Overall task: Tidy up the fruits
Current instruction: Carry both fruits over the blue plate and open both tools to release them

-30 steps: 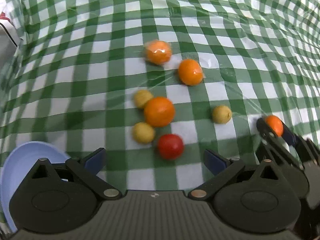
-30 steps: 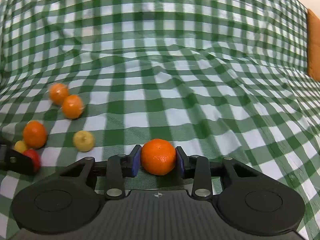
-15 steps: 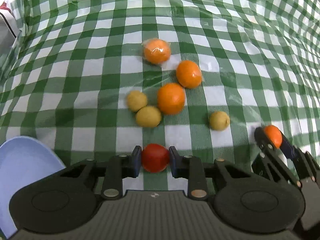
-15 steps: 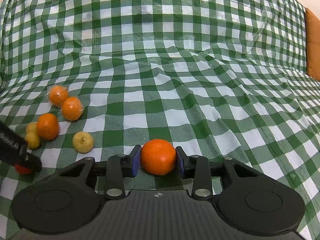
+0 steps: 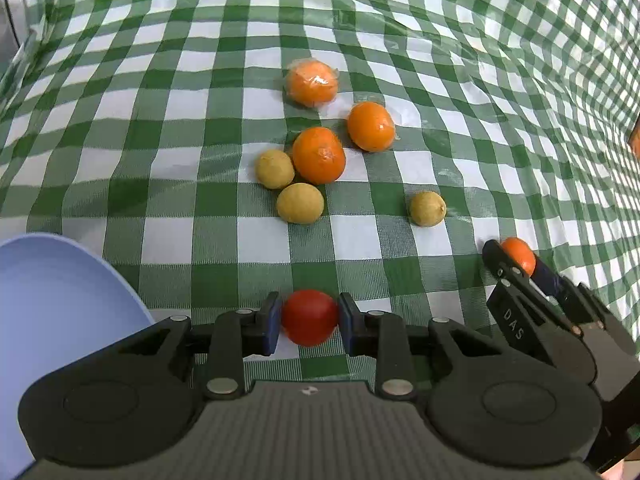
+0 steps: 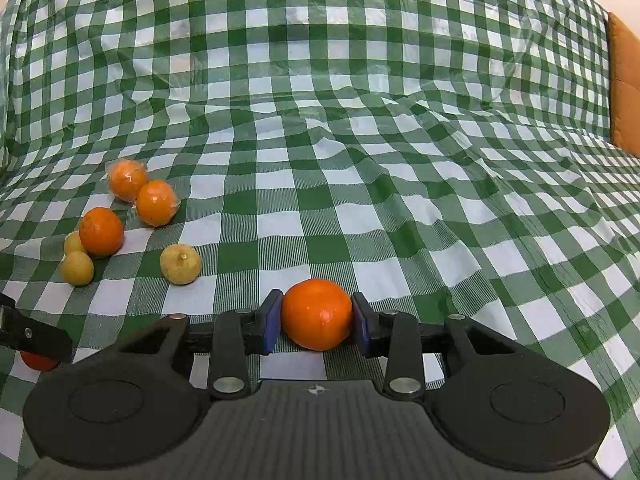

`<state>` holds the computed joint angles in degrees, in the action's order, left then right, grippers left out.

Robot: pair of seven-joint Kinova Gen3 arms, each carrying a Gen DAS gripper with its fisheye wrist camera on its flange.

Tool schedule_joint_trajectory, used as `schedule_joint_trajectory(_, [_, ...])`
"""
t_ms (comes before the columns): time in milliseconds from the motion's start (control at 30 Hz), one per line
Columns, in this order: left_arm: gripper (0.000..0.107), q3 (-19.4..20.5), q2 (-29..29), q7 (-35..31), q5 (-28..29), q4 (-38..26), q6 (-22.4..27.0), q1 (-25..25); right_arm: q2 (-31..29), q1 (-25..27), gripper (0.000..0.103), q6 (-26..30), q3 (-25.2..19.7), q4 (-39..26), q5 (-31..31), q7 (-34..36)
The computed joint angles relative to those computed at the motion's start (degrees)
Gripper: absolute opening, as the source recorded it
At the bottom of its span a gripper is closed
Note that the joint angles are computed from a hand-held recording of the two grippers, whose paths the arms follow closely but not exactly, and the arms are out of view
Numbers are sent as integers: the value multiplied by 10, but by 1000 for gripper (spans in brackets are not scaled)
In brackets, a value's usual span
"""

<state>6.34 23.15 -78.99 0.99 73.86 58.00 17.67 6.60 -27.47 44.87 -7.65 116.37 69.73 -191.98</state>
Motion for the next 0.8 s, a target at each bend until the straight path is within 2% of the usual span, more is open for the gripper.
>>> schedule_joint_trajectory(167, [32,-5,-2,6,-28,12,-18,21,-3,12,38,-21,6,0,3,8])
schedule_joint_trajectory(400, [36,-5,-11,-6,-70,29,-30,43,-3,10,38,-12,2,-1,3,8])
schedule_joint_trajectory(567, [36,-3,-13,-11,-65,35,-34,38,-2,11,38,-15,3,1,9,9])
schedule_joint_trajectory(633, [32,-5,-14,-12,-78,38,-38,44,-2,11,38,-16,4,3,12,8])
schedule_joint_trajectory(800, [32,-6,-19,2,-78,6,19,48,-14,10,38,-14,0,1,3,11])
